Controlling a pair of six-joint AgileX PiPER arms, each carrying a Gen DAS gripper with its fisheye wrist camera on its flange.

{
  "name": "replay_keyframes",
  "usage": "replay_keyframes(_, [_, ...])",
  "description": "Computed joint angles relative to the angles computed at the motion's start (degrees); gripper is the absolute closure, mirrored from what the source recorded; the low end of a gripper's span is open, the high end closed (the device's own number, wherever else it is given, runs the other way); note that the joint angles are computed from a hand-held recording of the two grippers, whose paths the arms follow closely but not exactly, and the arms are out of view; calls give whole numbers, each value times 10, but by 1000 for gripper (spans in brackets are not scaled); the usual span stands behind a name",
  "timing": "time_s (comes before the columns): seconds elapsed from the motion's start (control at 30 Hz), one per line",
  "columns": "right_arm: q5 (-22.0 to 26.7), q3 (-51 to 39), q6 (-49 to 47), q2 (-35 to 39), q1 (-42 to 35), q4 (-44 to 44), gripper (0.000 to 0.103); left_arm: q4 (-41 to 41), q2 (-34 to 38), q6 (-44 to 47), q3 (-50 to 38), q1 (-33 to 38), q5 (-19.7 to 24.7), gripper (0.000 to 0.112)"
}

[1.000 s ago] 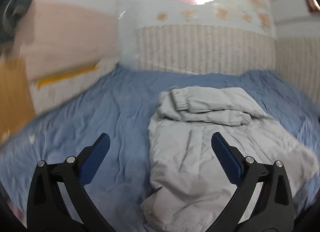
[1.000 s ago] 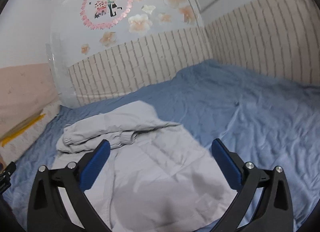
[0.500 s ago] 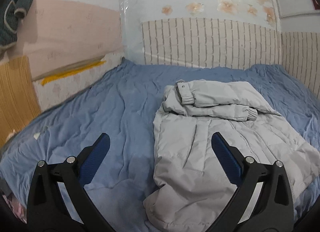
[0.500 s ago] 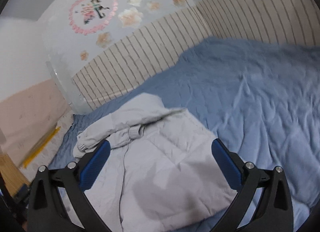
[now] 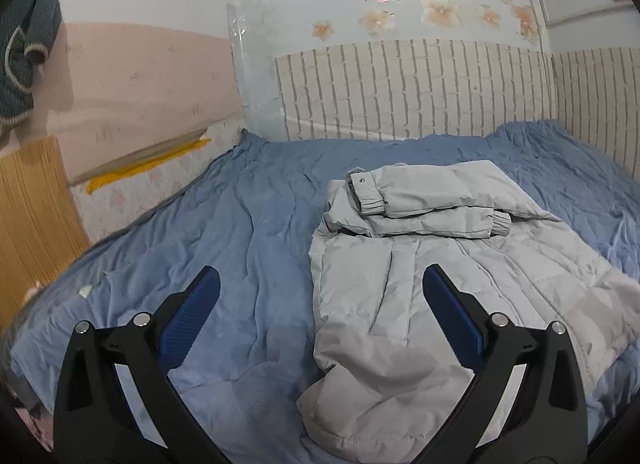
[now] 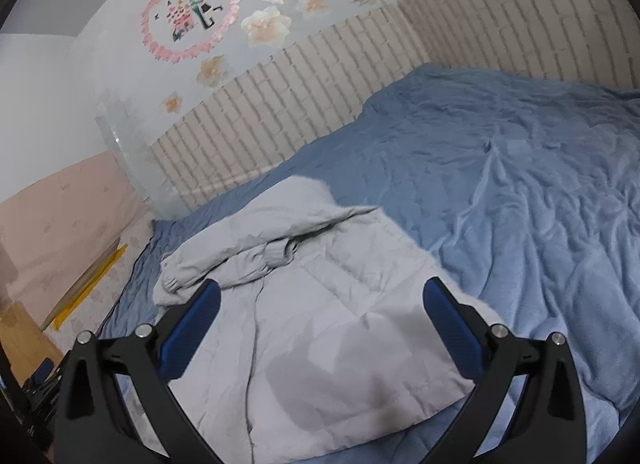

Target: Fold large clothes

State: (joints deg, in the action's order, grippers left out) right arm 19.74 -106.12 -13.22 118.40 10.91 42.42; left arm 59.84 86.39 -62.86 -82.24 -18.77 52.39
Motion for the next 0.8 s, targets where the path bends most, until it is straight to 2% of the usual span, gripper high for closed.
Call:
replay_keyframes(0.03, [32,-15,-5,6,-8,9,2,-39,-3,25,-4,17,-17,12])
replay_keyframes(0.1, [113,-62,-26,22,-30,15,2,-154,-15,84,9,74,-81,12])
replay_keyframes(0.17, [154,-97,-8,29,-44,-45,2,-240,-30,174,17,119,-99,12])
replay_keyframes(0.23, [166,-106,-15,23,-55,-153,2,-268,-39,253,22,153,-85,12])
replay_keyframes(0.27, [169,-107,-23,24,-62,-180,2,-310,-44,304,36,182,-88,12])
replay_keyframes(0.33, [184,-118,-39,33,-82,-211,2,-416,-65,393,69,233,-104,12])
replay_keyframes(0.4, [191,-118,-48,42,-101,-209,2,-477,-85,444,106,256,-120,12])
replay_keyframes(0.57, [170,-80,-139,50,-108,-130,2,-526,-98,466,187,231,-184,12])
replay_keyframes(0.67, [130,-68,-164,59,-82,-156,2,-531,-67,438,186,199,-198,12])
replay_keyframes(0.8, [142,-132,-157,111,-60,-205,2,-515,-28,416,163,169,-205,12])
